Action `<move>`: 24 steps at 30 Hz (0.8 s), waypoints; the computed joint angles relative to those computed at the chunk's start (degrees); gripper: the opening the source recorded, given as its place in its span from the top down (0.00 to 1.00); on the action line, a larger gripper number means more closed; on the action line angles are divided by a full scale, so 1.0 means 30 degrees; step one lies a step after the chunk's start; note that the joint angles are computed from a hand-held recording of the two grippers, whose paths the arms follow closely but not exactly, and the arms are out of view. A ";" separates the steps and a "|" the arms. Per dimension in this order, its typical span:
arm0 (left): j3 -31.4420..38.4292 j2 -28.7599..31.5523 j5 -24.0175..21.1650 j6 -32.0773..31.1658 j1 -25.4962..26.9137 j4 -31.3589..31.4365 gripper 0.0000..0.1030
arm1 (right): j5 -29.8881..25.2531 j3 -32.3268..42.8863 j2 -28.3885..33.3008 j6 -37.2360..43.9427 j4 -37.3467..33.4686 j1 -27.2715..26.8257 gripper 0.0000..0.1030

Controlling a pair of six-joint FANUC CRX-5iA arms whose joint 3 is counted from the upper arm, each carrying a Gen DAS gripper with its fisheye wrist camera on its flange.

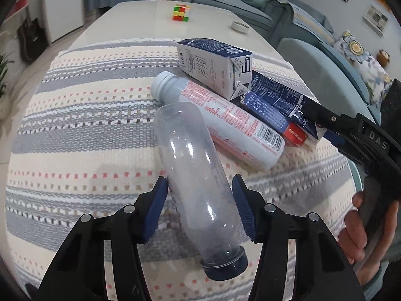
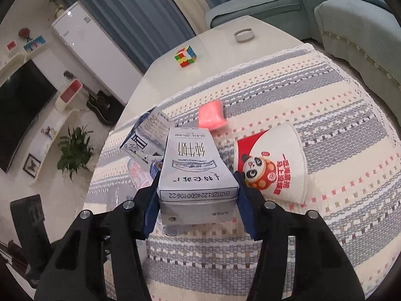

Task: Collect trash
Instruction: 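Grasp the clear plastic bottle with the left tool while the right tool grasps the white milk carton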

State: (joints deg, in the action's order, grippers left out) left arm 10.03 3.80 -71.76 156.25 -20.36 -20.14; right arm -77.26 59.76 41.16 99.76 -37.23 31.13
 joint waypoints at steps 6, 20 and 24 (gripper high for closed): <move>-0.0806 -0.0720 0.0309 0.0702 -0.0453 -0.0062 0.49 | 0.1273 -0.2292 -0.1520 0.1460 0.1025 0.0188 0.51; 0.0978 0.0939 -0.2368 0.3692 -0.1978 -0.1824 0.45 | 0.4792 -0.9875 -0.7066 0.5148 0.5219 -0.0130 0.50; 0.2232 0.1899 -0.3711 0.2938 -0.2292 -0.2462 0.54 | 0.3902 -1.0330 -0.7089 0.5662 0.6205 -0.0077 0.50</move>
State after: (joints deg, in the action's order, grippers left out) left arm 16.73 9.50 -82.89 165.07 -27.23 -27.53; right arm -65.56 28.77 19.89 116.74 -18.62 30.90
